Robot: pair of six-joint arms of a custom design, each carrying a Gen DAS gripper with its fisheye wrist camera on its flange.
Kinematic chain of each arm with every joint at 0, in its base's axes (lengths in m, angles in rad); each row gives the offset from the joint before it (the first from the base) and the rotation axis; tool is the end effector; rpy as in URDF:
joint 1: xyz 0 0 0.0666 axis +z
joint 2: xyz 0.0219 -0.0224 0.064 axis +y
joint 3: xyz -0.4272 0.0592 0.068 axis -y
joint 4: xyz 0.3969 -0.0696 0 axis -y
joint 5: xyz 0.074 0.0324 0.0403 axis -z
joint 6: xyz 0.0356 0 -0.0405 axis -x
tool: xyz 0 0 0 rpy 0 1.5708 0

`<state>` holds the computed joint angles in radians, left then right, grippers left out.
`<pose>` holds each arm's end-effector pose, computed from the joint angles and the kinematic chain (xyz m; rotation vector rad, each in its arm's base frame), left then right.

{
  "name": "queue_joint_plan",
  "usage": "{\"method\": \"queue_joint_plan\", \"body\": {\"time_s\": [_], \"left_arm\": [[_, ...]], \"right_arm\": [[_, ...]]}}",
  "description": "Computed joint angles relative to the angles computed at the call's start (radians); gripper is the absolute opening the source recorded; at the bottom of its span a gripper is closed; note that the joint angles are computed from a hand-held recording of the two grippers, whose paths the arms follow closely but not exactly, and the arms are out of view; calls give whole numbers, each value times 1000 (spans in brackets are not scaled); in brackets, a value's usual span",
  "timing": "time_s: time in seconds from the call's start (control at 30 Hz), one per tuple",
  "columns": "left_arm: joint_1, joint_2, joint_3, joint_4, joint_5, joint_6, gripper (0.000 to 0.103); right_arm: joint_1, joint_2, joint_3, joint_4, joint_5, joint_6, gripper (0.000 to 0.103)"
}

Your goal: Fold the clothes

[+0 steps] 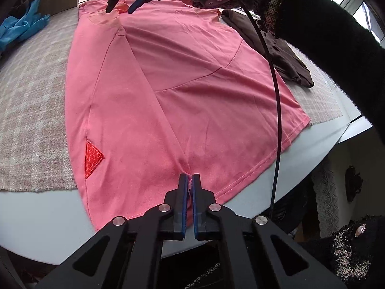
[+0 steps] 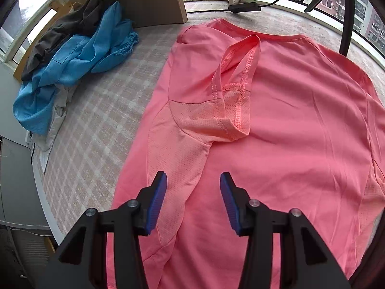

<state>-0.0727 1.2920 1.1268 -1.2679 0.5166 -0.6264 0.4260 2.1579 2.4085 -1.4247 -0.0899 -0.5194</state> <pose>0.3731 -0.0452 0.3908 1.0057 2.6101 -0.6580 0.6743 0.3091 0.4460 0.1056 2.8038 0.3691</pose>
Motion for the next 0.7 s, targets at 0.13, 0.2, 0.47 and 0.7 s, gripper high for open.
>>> {"method": "queue_joint_plan", "body": {"time_s": [0.13,0.2,0.47,0.7], "left_arm": [[20,-5,35,-56,89,-32,1],[13,-15,38,-69,97,-58,1],[-41,-33,19,-51,44,-88,1],[-26,-21,53,-108,108,-114,1]], "right_arm": [[-7,44,66,-51,-6,15,46],[-11,54,76,-55,-17,17,46],[-8,62,78,-16,3,54,21],[-12,-24,-26,113,9,80,2]]}}
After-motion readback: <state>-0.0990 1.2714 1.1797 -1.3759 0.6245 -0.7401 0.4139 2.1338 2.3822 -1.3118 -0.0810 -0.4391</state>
